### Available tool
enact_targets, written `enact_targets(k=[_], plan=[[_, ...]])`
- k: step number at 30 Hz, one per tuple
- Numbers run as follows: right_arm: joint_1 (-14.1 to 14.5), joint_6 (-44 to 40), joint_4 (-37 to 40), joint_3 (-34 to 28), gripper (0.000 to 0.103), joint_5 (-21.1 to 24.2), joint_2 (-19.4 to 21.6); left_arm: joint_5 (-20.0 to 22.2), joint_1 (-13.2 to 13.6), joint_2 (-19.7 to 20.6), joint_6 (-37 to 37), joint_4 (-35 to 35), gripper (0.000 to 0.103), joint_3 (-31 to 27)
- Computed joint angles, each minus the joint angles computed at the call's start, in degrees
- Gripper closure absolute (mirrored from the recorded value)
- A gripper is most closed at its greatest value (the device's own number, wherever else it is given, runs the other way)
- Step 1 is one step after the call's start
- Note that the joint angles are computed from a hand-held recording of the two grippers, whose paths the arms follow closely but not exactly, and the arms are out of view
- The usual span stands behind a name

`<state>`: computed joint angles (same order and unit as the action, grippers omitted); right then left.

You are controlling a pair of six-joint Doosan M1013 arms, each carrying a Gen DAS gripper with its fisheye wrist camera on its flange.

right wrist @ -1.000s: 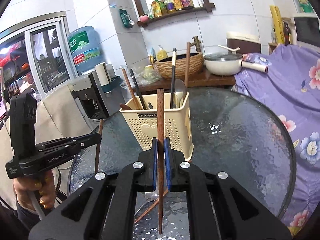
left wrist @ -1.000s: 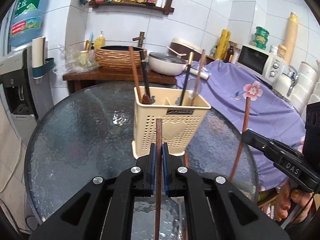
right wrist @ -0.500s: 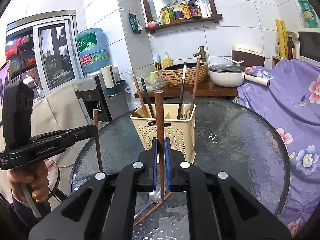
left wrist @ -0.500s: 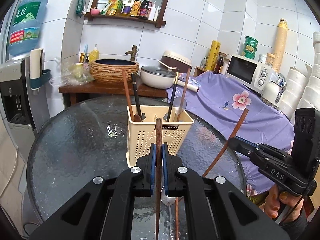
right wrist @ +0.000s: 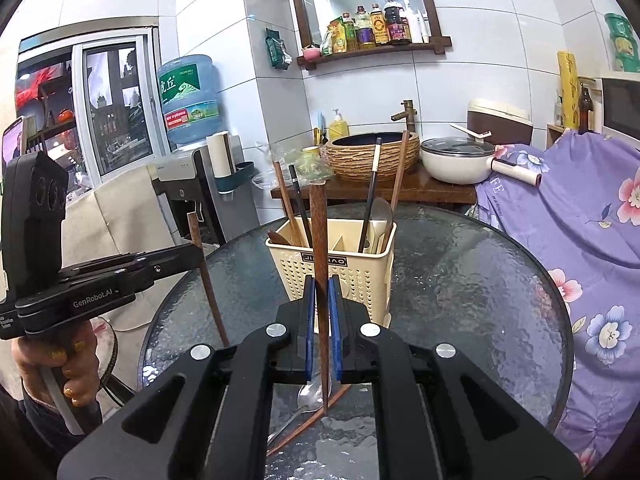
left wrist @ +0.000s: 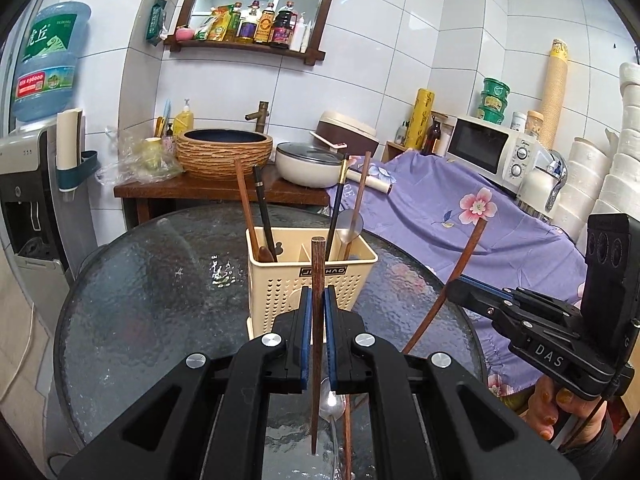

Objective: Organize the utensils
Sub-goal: 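Lower both wooden chopsticks toward the caddy opening with both tools, then open both tools to drop the wooden chopsticks into the caddy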

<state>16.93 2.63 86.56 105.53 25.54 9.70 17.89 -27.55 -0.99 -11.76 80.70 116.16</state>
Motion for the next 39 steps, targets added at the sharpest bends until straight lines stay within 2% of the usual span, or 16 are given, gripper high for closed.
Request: enact_targets(k=[6,18,24,31,33,36,39], plan=[[-0.4,-0.7,0.7,-0.2,0.095,0.9,-0.6,-1.1,0.2,-0.2,0.4,0.4,0.097,-0.2],[-1.0,1.6,-1.9,-2.2,0.095,2.9,-1.2,-0.5,-0.5,-1.1,1.4,2.9,0.097,-1.7],[-1.2,1.8,-1.7,-4.2,0.095,4.1,-1.8,0.6,-0.8,-2.0,0.2,6.6,0.097,-3.3],[-0.4,-0.2,-0.1,-7.0,0.095,2.0,-2.0,-1.0,1.3,-1.4,7.9,-0.8,0.097,-7.6],[0.0,0.4,-0.6,-8.2,0.095,0.7,-1.6,0.7,1.5,-1.0,8.5,-0.9,0.097,-9.1],[0.5,1.8,-0.9,-10.3,0.095,-0.6,-0.6,0.5,2.4,-0.2,14.4,-6.8,0.097,-11.7],[1.2,-1.6,2.5,-11.8,0.095,-2.9,0.1,1.7,3.0,1.0,15.9,-8.5,0.097,-14.0]])
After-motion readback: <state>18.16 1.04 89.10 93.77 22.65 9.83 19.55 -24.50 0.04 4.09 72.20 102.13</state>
